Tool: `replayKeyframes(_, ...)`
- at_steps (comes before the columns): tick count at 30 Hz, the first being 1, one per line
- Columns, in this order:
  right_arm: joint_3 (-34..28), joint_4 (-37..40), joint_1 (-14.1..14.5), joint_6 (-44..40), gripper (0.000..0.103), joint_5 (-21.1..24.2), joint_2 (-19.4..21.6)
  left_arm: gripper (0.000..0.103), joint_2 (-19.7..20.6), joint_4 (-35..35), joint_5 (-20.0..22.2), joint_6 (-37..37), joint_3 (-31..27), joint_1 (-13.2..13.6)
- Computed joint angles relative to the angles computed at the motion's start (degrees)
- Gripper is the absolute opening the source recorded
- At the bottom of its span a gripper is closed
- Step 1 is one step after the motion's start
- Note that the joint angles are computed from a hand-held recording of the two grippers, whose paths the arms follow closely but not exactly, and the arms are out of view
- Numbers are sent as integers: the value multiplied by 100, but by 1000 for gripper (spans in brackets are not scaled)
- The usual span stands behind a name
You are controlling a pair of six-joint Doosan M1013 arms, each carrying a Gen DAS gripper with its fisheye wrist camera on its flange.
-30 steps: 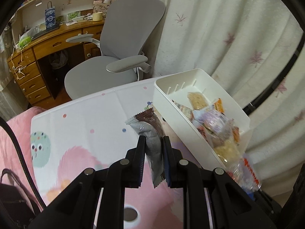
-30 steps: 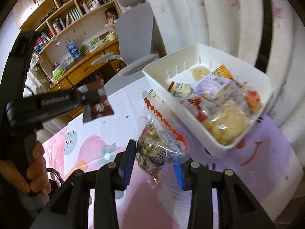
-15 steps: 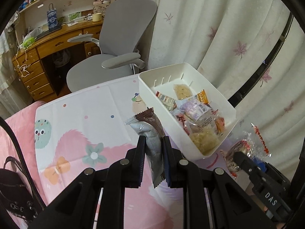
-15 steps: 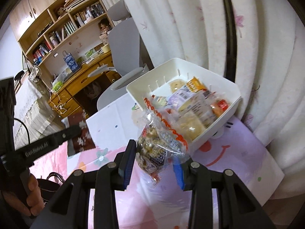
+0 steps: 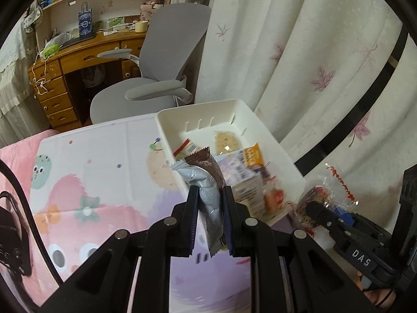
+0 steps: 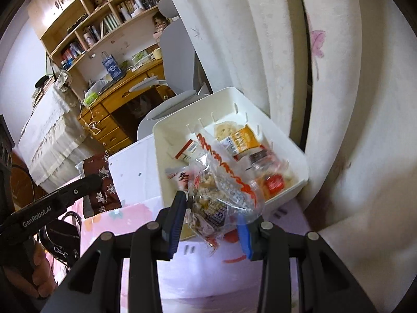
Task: Organize snacks
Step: 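Carry the chocolate wrapper and nut snack bag into the white tray and release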
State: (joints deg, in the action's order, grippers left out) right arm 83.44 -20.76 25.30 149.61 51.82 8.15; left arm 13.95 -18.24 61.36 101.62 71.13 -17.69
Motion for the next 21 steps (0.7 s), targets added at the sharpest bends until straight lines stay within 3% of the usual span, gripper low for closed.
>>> replayKeyframes(11,69,1159,-617,-2007,37,-293,-78,17,196,103,-554,-644,-214,-400)
replayKeyframes(13,84,1338,-690,-2283,39,-388,-90,31,233,358,-530,-941,-280,-462)
replayKeyframes(15,77,1650,-780,-2557,46,-438,-79,64,273,683,-420,-1248,-351,-525)
replayKeyframes(17,38,1861,-833,-2651,61,-323,-31,67,252,959,-402,-1424,-312,-560)
replayKeyframes(21,80,2071,-844,-2632,62,-241,12,77,161,1174,-219,-1565,-146,-525)
